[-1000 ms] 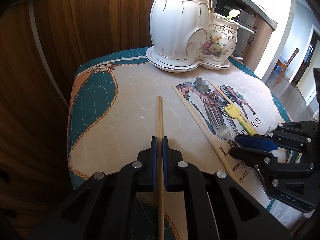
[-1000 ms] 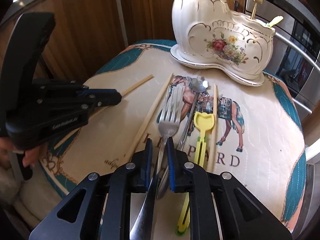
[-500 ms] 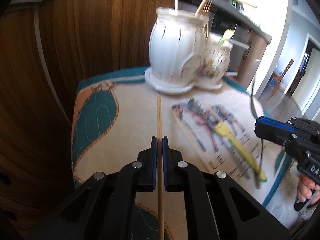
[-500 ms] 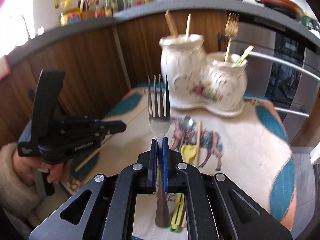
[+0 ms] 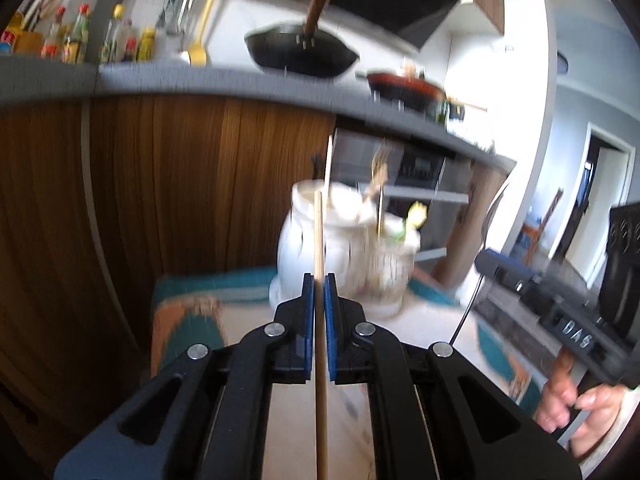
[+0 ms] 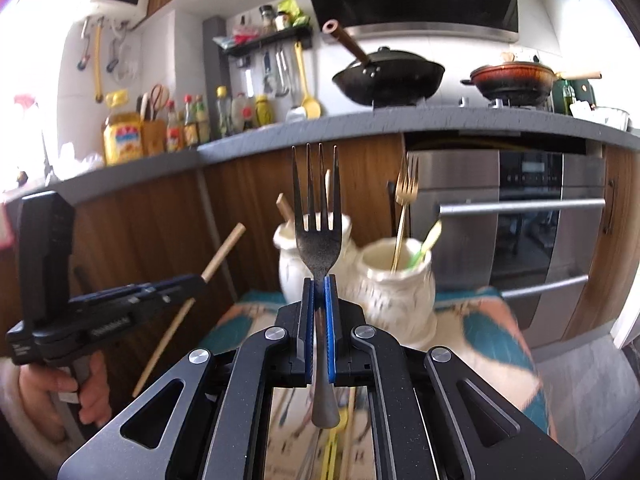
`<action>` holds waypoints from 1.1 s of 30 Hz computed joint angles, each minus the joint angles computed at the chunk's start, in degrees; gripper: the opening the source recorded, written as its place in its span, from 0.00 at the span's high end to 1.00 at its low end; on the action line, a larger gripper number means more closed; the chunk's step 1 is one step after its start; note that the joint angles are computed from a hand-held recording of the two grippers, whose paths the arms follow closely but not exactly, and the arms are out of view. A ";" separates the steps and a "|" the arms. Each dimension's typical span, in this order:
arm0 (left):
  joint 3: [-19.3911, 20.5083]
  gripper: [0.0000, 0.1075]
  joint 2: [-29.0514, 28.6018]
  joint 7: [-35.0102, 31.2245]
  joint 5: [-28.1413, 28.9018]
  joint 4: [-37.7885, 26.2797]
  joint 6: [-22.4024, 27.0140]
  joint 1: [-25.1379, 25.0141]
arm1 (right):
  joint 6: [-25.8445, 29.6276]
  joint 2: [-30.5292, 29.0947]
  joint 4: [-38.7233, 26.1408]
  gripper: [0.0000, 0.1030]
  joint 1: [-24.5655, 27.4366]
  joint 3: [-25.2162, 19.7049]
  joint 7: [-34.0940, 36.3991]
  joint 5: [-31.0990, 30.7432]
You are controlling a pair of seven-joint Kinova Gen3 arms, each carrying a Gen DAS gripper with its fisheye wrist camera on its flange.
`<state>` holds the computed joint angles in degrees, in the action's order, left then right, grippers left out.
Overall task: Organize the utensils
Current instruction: 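Carry chopstick into larger pot with left tool while right carries silver fork into smaller pot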
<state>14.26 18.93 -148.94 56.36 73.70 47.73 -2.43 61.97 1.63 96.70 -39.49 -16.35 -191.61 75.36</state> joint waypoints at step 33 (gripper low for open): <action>11.34 0.95 20.36 15.33 -14.31 -27.98 -16.04 9.65 | -19.14 4.29 -5.01 0.94 13.50 10.14 4.59 -4.28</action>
